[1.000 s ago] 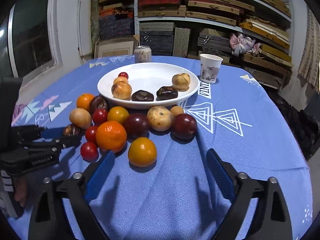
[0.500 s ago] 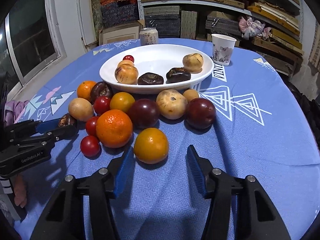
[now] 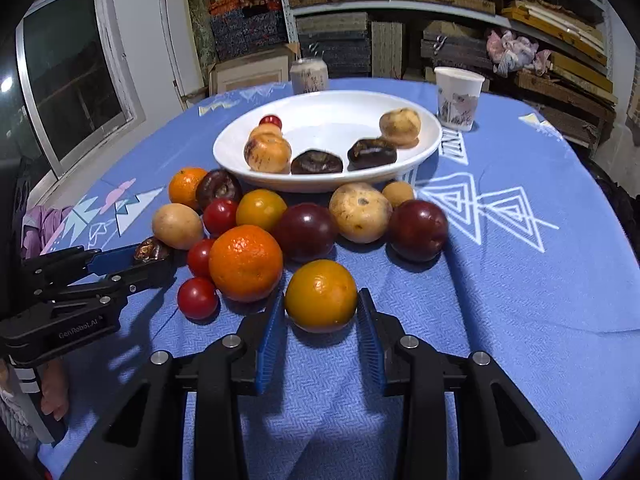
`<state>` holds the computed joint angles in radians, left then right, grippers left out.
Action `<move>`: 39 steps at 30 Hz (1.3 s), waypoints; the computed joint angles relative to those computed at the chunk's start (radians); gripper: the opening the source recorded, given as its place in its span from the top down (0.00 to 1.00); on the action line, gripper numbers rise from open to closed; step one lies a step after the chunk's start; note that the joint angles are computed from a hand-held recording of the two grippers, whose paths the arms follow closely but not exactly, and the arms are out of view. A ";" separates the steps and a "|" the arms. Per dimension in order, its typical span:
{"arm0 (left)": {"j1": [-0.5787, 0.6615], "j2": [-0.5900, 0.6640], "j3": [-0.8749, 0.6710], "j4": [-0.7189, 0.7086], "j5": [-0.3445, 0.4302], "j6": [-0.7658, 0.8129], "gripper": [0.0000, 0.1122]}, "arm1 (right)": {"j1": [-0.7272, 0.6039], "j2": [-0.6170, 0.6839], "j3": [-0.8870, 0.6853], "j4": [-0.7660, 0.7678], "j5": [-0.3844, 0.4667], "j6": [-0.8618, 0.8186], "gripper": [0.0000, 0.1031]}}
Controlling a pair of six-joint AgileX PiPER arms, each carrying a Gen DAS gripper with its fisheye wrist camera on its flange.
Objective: Organize fruits
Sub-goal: 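Carry both fruits over the white plate and open both tools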
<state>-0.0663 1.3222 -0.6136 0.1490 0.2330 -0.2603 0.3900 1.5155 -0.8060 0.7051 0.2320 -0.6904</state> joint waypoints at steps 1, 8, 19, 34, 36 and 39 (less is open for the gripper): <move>-0.006 -0.019 0.011 0.043 -0.012 -0.044 0.64 | 0.003 -0.015 0.016 0.011 -0.021 -0.014 0.63; 0.010 -0.106 0.023 0.017 -0.044 -0.035 0.64 | -0.021 -0.075 0.042 0.195 -0.043 -0.191 0.63; 0.083 0.264 -0.549 -0.192 0.174 0.126 0.64 | -0.033 0.237 -0.560 -0.230 0.232 0.323 0.63; 0.042 0.897 -1.413 -0.123 0.585 0.078 0.64 | -0.006 0.638 -1.073 -0.477 0.476 0.520 0.63; 0.038 0.916 -1.435 -0.114 0.601 0.069 0.64 | -0.008 0.656 -1.092 -0.482 0.485 0.524 0.62; 0.030 0.895 -1.398 -0.081 0.571 0.039 0.59 | -0.014 0.632 -1.051 -0.450 0.449 0.510 0.59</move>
<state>-0.0361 2.2171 -2.0111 0.0678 0.8037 -0.2212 0.3761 2.1478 -1.8573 0.2548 0.6808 -0.1803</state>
